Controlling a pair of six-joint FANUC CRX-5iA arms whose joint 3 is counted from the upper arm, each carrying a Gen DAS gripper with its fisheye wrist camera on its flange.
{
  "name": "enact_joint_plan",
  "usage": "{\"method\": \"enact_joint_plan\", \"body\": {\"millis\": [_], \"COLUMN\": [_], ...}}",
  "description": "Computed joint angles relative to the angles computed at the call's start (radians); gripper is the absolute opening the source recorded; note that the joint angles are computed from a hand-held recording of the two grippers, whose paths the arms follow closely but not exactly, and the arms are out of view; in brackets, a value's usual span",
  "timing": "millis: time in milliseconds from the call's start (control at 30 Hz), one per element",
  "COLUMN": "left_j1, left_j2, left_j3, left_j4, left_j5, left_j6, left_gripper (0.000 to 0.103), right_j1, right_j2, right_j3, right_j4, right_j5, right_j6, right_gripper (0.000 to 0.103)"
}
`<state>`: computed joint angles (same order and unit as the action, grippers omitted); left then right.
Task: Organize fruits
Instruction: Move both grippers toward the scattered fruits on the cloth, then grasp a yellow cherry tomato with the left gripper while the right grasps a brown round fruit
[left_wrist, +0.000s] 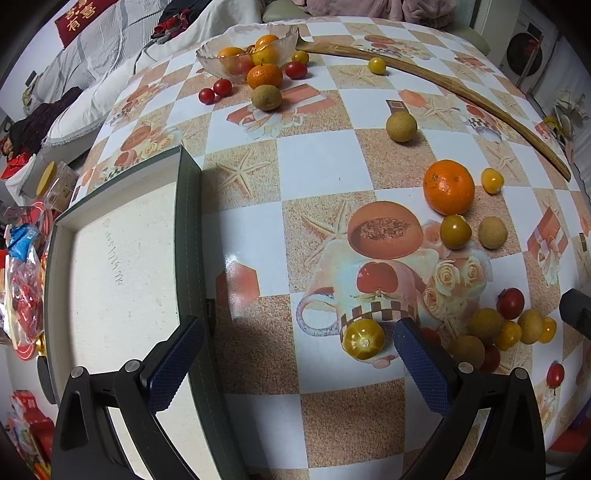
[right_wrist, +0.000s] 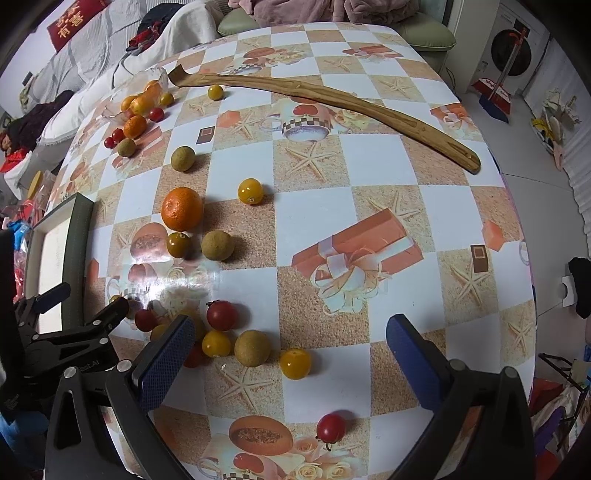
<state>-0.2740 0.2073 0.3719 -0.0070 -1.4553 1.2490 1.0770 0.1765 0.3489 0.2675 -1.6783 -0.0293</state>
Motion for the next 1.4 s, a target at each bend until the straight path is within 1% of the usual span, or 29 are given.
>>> {"method": "enact_joint_plan", "body": {"millis": [133,167,200,233,367,467,500,533,567,600,633,667,700,733,767,800,833,867,900,967,1033,1267,1400], "left_j1": [-0.001,-0.003,-0.005,-0.008,-0.012,-0.018,-0.021,-0.023,-0.022,-0.017,-0.016,-0.016,-0.021,-0.024,-0.023,-0.022,-0.02,-0.019,-0.01,0.016,0.035,0.052,0.071], "left_j2": [0.001,0.0,0.001,0.01,0.008,0.003,0.005,0.006,0.007,0.009,0.011,0.006,-0.001,-0.01,-0.013,-0.015,-0.016,-0.024,-0.025,-0.017,-0.014,-0.007,-0.008], "left_j3": [-0.007,-0.008,-0.009,-0.001,-0.006,-0.012,-0.009,-0.006,-0.006,-0.006,-0.005,-0.014,-0.02,-0.032,-0.04,-0.044,-0.045,-0.056,-0.06,-0.063,-0.068,-0.062,-0.051], "left_j4": [-0.002,-0.004,-0.004,-0.005,-0.002,0.015,0.016,0.015,0.022,0.036,0.051,0.056,0.061,0.077,0.089,0.098,0.103,0.112,0.128,0.183,0.215,0.233,0.257], "left_j5": [0.003,0.002,-0.002,-0.019,-0.013,-0.014,-0.016,-0.019,-0.021,-0.025,-0.033,-0.032,-0.032,-0.034,-0.031,-0.032,-0.032,-0.032,-0.032,-0.051,-0.058,-0.068,-0.079], "left_j6": [-0.001,-0.002,-0.008,-0.014,-0.019,-0.026,-0.027,-0.028,-0.029,-0.031,-0.032,-0.034,-0.033,-0.034,-0.037,-0.042,-0.044,-0.038,-0.038,-0.042,-0.045,-0.086,-0.105], "left_gripper": [0.102,0.093,0.087,0.087,0.087,0.075,0.075,0.075,0.07,0.063,0.06,0.056,0.049,0.045,0.039,0.037,0.037,0.033,0.022,0.022,0.022,0.022,0.022], "right_j1": [-0.019,-0.026,-0.034,-0.044,-0.078,-0.095,-0.102,-0.107,-0.113,-0.121,-0.125,-0.124,-0.124,-0.123,-0.123,-0.124,-0.129,-0.133,-0.135,-0.13,-0.124,-0.093,-0.083], "right_j2": [0.007,0.01,0.014,0.018,0.037,0.048,0.052,0.056,0.061,0.064,0.065,0.074,0.084,0.096,0.103,0.101,0.093,0.087,0.075,0.058,0.034,0.005,0.005], "right_j3": [0.005,0.007,0.009,0.01,0.017,0.018,0.019,0.02,0.024,0.026,0.025,0.032,0.041,0.054,0.063,0.06,0.053,0.048,0.035,0.013,-0.012,-0.025,-0.01], "right_j4": [0.003,0.002,0.0,-0.007,-0.033,-0.053,-0.063,-0.068,-0.077,-0.092,-0.099,-0.088,-0.083,-0.076,-0.071,-0.069,-0.08,-0.09,-0.094,-0.084,-0.085,-0.071,-0.062], "right_j5": [0.011,0.017,0.026,0.038,0.078,0.104,0.113,0.122,0.131,0.143,0.155,0.152,0.145,0.135,0.132,0.144,0.165,0.177,0.191,0.214,0.24,0.24,0.237], "right_j6": [0.037,0.053,0.07,0.085,0.14,0.176,0.188,0.199,0.214,0.228,0.238,0.251,0.267,0.283,0.293,0.303,0.306,0.298,0.278,0.246,0.213,0.16,0.149], "right_gripper": [0.103,0.103,0.103,0.103,0.103,0.098,0.096,0.092,0.084,0.078,0.076,0.075,0.071,0.068,0.056,0.036,0.028,0.028,0.028,0.028,0.028,0.028,0.028]}}
